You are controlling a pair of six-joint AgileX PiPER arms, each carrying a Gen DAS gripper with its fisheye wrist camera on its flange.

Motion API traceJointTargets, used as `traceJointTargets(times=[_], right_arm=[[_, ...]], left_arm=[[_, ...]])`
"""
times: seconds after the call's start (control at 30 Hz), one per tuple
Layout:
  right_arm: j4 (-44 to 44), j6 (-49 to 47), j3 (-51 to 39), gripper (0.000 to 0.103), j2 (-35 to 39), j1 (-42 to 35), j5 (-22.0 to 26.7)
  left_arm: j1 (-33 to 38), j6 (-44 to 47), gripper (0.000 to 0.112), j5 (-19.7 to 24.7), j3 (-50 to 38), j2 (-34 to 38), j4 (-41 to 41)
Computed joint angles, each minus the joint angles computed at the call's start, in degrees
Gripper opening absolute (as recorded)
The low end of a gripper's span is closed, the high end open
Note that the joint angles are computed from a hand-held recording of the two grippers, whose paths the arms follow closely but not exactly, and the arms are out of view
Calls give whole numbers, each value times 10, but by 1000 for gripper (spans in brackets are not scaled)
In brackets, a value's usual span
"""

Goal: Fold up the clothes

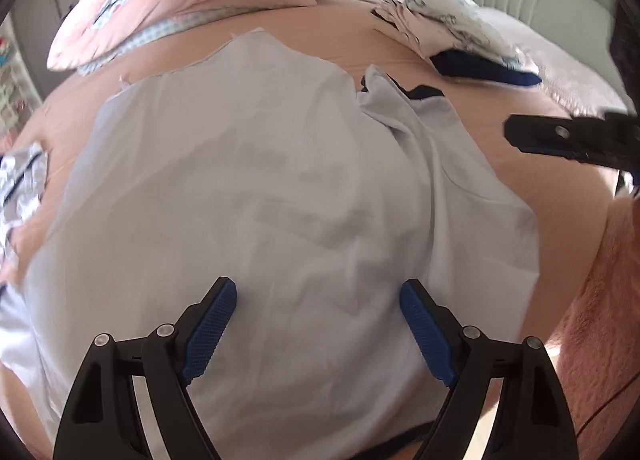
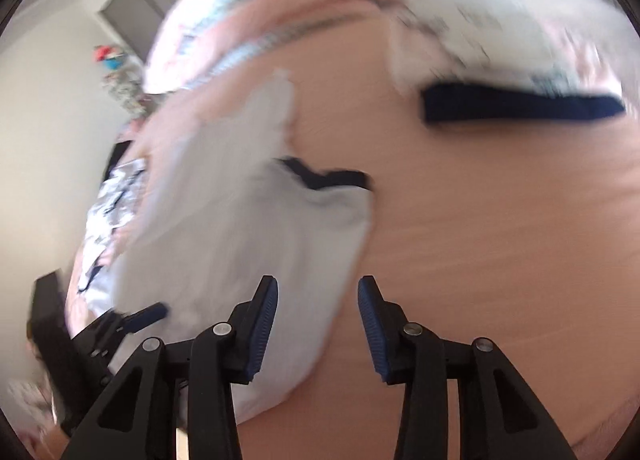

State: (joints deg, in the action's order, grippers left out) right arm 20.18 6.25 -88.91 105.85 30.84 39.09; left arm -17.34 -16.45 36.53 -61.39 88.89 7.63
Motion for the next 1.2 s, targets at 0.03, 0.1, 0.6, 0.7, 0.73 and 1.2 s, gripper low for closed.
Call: traceJointTargets(times=[0.03,0.1,0.6,0.7,0.73,1.2], right_arm=[[-24,3,9,47,-11,21,-6],[-117,60,0,49,4,50,27],[-64,122,113,49,-81,32,35],[-25,114,77,52,-33,29,29],[-31,123,65,52,-20,34,23],[157,67,104,1,-9,-52,-60]], left_arm=[[5,1,84,-1,4,-4,-10],[9,-5,84,8,7,-12,-12],[13,75,87,24,81,-72,-78],[12,77,87,15,91,-87,-80],[11,75,87,12,94,-91,-80],[66,137,87,53,76,-95,-151]])
